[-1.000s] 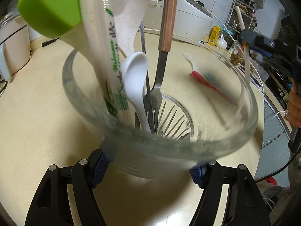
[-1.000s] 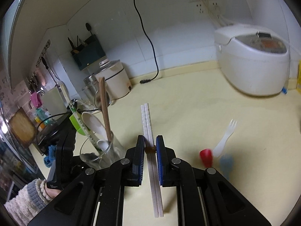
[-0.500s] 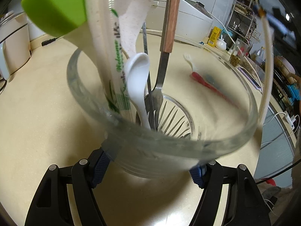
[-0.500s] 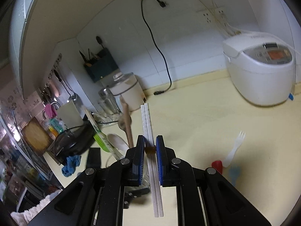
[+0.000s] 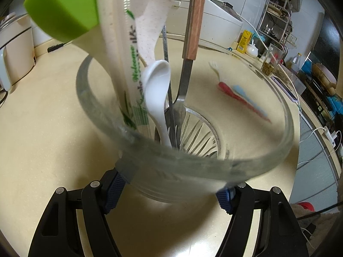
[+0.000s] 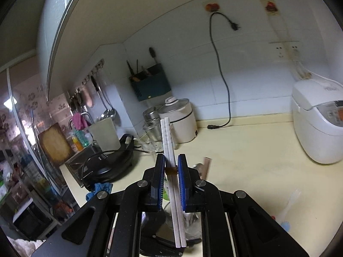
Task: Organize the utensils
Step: 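Carry the chopsticks over the glass and lower them in, then open the right tool to release the chopsticks in the glass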
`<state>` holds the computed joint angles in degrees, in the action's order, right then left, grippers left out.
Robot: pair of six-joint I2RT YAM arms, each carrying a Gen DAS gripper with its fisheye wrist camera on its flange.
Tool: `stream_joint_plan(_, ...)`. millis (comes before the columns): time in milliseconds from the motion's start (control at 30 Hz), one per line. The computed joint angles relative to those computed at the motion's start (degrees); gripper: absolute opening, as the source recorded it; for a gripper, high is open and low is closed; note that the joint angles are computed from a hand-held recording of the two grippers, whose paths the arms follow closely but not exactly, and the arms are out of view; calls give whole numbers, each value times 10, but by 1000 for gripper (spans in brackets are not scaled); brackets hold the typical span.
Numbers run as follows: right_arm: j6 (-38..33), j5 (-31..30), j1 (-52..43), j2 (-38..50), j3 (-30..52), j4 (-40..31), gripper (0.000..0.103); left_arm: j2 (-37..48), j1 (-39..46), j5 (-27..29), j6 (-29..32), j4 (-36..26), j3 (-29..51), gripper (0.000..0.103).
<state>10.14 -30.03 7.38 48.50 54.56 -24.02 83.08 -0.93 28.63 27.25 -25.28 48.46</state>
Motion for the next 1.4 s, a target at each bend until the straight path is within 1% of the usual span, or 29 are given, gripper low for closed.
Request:
stream_joint_plan(200, 16, 57, 62, 42, 21, 37, 12, -1, -1, -2, 0, -1, 0, 75)
stream_joint_plan(267, 10, 90, 83, 52, 26, 47, 12, -2, -1, -1, -1, -1, 0, 75)
stream_joint_plan(333, -4, 139, 108, 66, 27, 64, 12, 0, 1, 3, 0, -2, 1, 75)
stream_joint_plan(400, -5, 159, 121, 82, 23, 84, 12, 1, 2, 3, 1, -3, 2, 75)
stream_joint_plan(533, 11, 162, 125, 110, 9, 122, 12, -2, 2, 0, 2, -3, 1, 75)
stream_joint_plan(633, 15, 167, 131, 126, 2, 131, 12, -3, -2, -3, 0, -3, 1, 75)
stream_joint_plan(833, 3, 192, 148, 133, -10, 119, 12, -4, -2, -1, -1, -3, 1, 75)
stream_joint_plan(1067, -14, 176, 147, 160, 2, 90, 13, 0, 0, 2, 0, -2, 1, 75)
stream_joint_plan(1233, -17, 172, 153, 163, 2, 79, 14, 1, 4, 1, 5, -2, 1, 75)
stream_joint_plan(1267, -19, 174, 155, 164, 3, 76, 14, 2, 5, 2, 6, -3, 2, 75)
stream_joint_plan(1333, -21, 197, 166, 163, 7, 71, 24, 2, 8, 4, 9, -5, 3, 75)
stream_joint_plan(1400, -22, 215, 172, 157, 5, 76, 29, 2, 9, 3, 10, -6, 4, 75)
